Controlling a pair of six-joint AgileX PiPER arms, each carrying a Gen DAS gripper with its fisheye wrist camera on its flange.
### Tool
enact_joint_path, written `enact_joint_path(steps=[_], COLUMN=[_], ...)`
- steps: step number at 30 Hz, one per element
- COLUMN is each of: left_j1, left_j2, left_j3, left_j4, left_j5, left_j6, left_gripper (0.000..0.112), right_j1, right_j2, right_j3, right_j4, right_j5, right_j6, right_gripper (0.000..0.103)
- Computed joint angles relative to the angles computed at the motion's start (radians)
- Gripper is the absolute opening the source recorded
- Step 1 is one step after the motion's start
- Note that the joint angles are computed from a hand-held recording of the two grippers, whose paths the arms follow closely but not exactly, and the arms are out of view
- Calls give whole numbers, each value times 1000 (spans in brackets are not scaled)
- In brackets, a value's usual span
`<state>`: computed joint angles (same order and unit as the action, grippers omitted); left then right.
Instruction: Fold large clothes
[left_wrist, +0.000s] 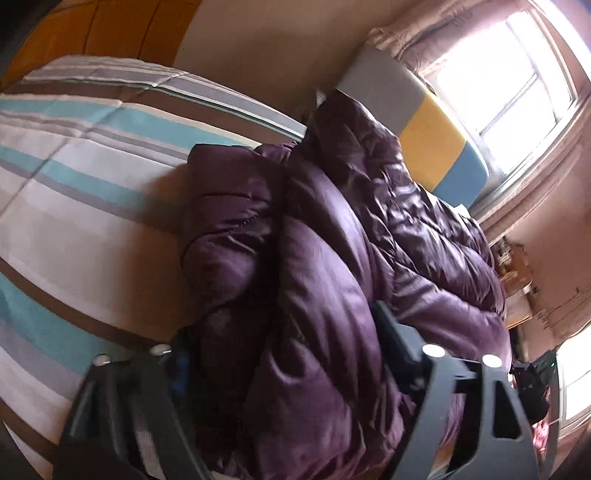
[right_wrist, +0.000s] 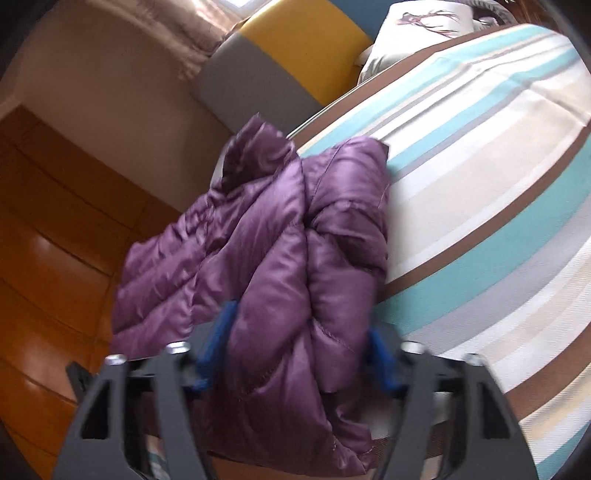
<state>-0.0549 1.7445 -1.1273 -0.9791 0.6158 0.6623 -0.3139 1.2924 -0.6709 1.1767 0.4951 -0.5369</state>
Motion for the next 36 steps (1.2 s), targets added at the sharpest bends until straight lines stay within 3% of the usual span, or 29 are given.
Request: enact_joint_path(steps=[4, 7, 12, 15, 17, 27, 28, 30, 32, 34, 35, 36], left_j1=[5, 11, 49, 92, 125, 207, 222, 232, 225, 207, 200, 194], left_j2=[-43, -82, -167, -228, -266, -370, -386, -401, -420, -443, -455, -456], left_j3=[35, 62, 130, 198, 240, 336, 353, 370, 380, 381, 381, 370], left_j4=[-10, -16, -24, -47, -57, -41, -37, -30, -11, 25, 40, 59], left_j5=[32, 55, 112, 165, 204, 292, 302, 306, 289, 258, 247, 238], left_j6=[15, 32, 76, 124, 156, 205, 216, 232, 231, 195, 174, 150], left_gripper=[40, 30, 26, 26, 26, 27, 27, 29, 36, 47, 53, 66], right_j1=[-32, -51, -111, -195, -265, -434, -448, -400, -372, -343, -367, -387], right_j2=[-46, -82, -175, -253, -305, -485, -503, -478, -464, -449, -481, -480], right_j3=[49, 44, 65, 105, 128, 198, 206, 207, 198, 169, 166, 158], right_j4=[110, 71, 20, -8, -35, -98, -112, -104, -116, -160, -187, -186], right_j5=[45, 82, 171, 277, 360, 561, 575, 519, 487, 451, 480, 495], right_j6=[-100, -75, -40, -38, -42, -7, 8, 10, 29, 91, 123, 120], right_gripper=[34, 26, 22, 22, 23, 22, 22, 23, 24, 33, 37, 41])
